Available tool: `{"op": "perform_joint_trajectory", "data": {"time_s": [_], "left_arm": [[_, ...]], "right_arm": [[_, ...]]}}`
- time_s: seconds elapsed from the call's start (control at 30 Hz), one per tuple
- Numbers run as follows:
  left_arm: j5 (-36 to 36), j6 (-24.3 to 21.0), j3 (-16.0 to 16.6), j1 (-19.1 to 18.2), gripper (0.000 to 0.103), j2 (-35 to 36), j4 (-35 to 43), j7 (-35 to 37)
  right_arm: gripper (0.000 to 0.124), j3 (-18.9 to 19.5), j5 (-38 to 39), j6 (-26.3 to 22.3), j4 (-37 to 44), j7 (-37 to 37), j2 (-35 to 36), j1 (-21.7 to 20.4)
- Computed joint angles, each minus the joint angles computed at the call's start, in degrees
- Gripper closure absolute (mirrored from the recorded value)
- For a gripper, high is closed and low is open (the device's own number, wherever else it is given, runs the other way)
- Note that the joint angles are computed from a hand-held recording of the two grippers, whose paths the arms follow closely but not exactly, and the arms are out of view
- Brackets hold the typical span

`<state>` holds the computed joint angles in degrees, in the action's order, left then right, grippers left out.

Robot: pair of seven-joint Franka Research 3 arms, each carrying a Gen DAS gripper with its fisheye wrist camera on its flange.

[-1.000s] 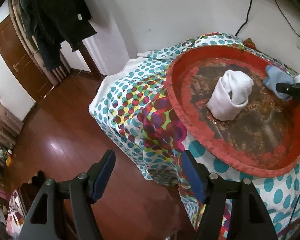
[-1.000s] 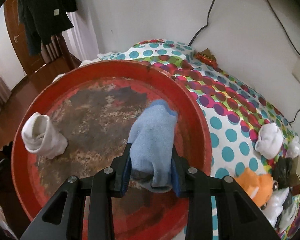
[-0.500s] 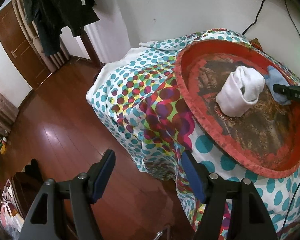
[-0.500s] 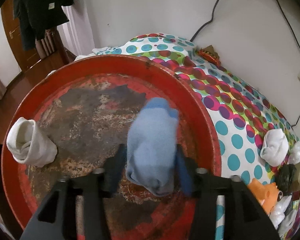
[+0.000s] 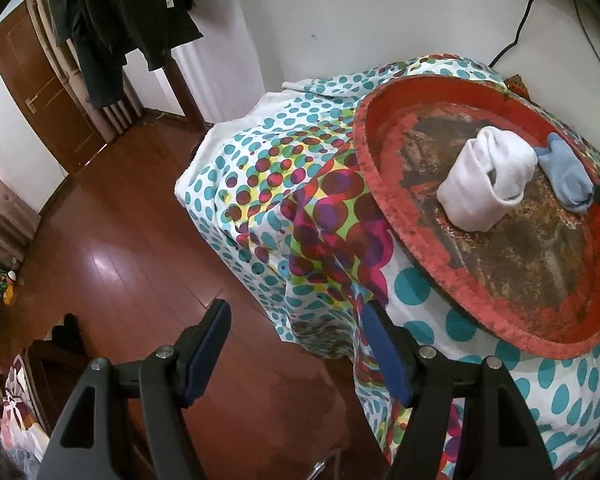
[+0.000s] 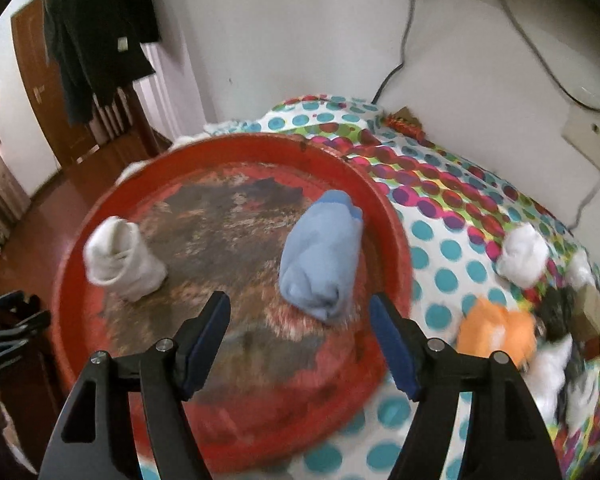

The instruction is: Organize objects

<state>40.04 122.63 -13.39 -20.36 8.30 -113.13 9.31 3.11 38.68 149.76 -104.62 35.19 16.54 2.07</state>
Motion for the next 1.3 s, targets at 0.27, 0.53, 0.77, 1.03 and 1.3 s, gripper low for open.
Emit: {"op": "perform_joint_trajectory", "data": {"time_s": [0.27, 0.53, 0.77, 1.03, 1.3], "left_arm": [[-0.51, 0.56, -0.21, -0.62, 0.033, 1.17, 1.41, 0.87], [0.87, -1.63, -0.43, -2.55, 0.033, 3.34, 4.57, 1.48], [1.88, -6.05, -0.68, -4.84, 0.033, 4.69, 6.98, 2.79], [1.18, -12.07, -1.97, -7.56, 0.033, 5.26, 10.24, 4.97], [1.27, -14.68, -2.28, -11.73, 0.033, 11.80, 20.44, 10.04]], "right_arm": [[0.039, -3.32, 7.96, -0.17, -11.76, -9.49, -9.61, -3.85], [0.039, -8.42, 7.46, 4.09, -18.11, -12.31, -12.16, -7.50], [0.039, -9.97, 10.05, 4.27, -15.38, -12.95, -9.15, -12.10], [0.039, -8.27, 13.20, 1.00, -7.67, -14.00, -2.50, -16.00], [0.051, -5.72, 10.55, 0.31, 4.36, -12.01, 6.10, -17.74]]}}
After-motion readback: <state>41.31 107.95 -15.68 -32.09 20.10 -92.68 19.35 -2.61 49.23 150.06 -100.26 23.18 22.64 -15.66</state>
